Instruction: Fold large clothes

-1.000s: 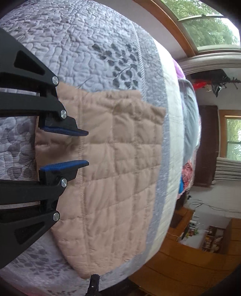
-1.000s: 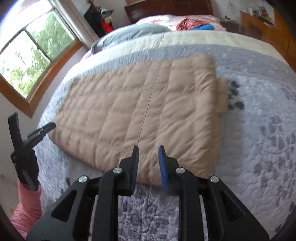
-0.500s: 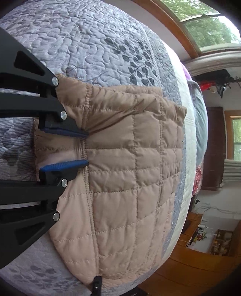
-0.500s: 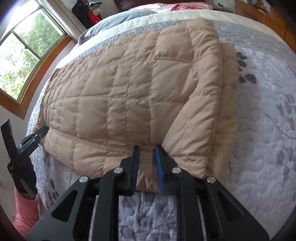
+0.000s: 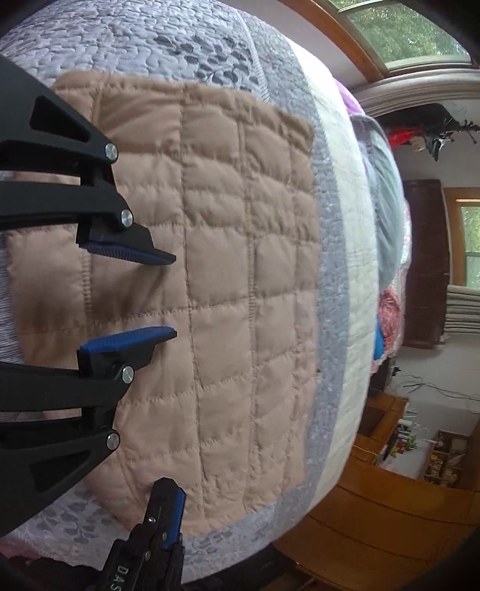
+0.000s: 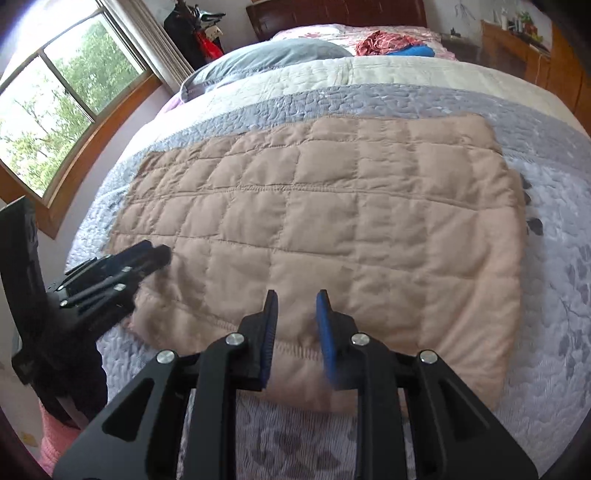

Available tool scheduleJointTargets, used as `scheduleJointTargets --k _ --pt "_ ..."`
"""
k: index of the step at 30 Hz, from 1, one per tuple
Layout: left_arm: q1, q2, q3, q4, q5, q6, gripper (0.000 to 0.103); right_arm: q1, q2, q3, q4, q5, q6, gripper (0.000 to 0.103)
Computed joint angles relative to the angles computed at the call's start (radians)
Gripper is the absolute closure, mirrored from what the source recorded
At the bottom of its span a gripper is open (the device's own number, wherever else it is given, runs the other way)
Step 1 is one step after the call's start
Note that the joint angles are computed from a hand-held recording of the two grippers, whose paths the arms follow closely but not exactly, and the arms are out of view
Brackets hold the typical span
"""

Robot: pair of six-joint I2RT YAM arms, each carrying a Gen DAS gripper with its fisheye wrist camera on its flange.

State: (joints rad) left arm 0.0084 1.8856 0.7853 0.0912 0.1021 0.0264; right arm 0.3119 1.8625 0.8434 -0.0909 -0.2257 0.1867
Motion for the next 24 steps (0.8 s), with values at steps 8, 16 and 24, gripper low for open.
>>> scheduleJointTargets --k 8,16,24 --pt "-0.010 0.125 -0.008 0.114 -0.021 0.070 0.068 0.006 0.208 0.088 0.058 0.001 0.029 0.083" --pt "0.015 0.077 -0.012 0.045 0.022 0.064 0.068 -0.017 0.176 0.073 0.042 -0.054 0.013 0.082" --pt "0.328 -0.163 -0.051 -0.110 0.203 0.227 0.042 -0.258 -0.184 -0.147 0.019 -0.123 -0.155 0.032"
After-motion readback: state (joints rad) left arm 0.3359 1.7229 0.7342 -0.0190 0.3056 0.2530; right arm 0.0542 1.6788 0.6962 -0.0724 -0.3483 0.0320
